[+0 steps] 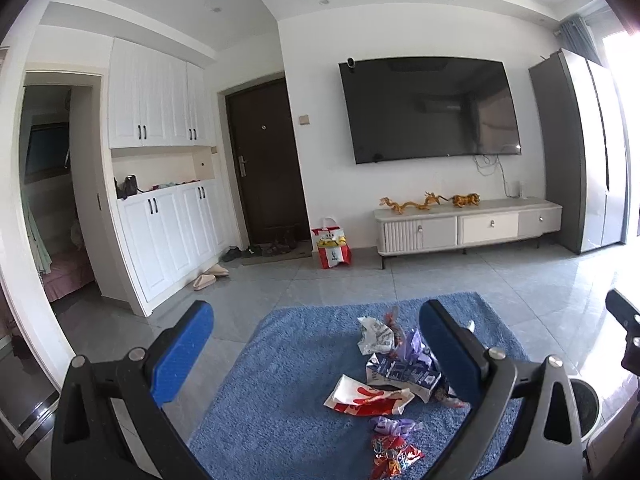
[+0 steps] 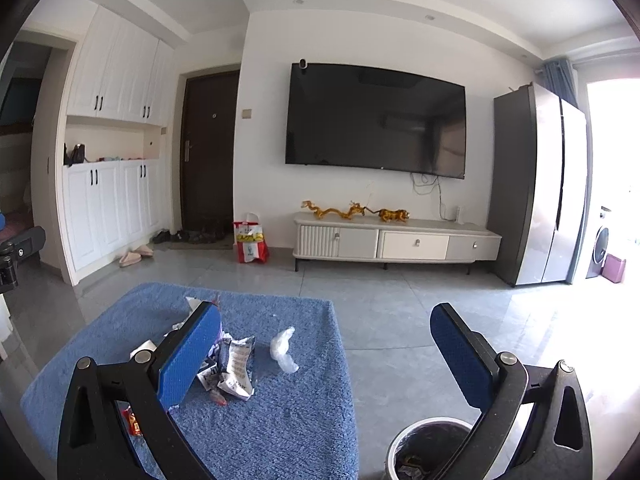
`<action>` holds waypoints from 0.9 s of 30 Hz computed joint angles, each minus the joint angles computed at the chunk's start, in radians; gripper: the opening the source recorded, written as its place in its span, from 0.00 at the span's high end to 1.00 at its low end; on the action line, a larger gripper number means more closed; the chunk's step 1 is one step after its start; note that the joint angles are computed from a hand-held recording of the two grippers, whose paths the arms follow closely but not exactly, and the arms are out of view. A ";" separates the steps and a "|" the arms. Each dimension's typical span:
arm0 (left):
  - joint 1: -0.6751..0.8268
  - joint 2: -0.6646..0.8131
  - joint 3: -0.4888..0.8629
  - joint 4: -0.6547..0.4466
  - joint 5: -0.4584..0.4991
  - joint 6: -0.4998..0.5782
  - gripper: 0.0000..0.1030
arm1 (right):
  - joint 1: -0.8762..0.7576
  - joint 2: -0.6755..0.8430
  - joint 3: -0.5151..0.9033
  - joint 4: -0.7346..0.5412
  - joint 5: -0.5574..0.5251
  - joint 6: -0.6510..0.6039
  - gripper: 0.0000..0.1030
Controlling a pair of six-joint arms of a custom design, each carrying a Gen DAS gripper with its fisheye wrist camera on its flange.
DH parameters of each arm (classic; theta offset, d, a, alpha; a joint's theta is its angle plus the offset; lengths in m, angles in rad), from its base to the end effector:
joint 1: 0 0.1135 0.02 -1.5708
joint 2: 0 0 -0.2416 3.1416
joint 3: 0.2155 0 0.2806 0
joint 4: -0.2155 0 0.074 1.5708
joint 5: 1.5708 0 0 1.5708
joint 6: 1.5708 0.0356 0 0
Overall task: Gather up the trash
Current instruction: 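Move both tools toward the pile of wrappers on the blue table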
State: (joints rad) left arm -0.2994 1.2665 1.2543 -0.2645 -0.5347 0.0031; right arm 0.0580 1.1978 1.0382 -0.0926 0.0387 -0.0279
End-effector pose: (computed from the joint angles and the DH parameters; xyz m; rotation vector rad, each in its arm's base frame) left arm 0.3141 -0.0780 0.3721 -0.0959 1.8146 0.2836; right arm 0.3178 0.0171 0.3268 -0.0509 1.8221 -0.0140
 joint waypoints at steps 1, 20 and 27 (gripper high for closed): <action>-0.008 -0.005 -0.005 0.014 -0.014 0.002 0.00 | -0.008 0.002 -0.004 0.011 -0.010 -0.001 0.00; -0.114 0.019 0.017 -0.101 -0.139 -0.083 0.00 | -0.204 0.062 -0.042 0.073 -0.388 0.026 0.00; -0.063 0.028 -0.035 -0.152 -0.004 -0.131 0.00 | -0.215 0.119 -0.037 0.063 -0.427 0.008 0.00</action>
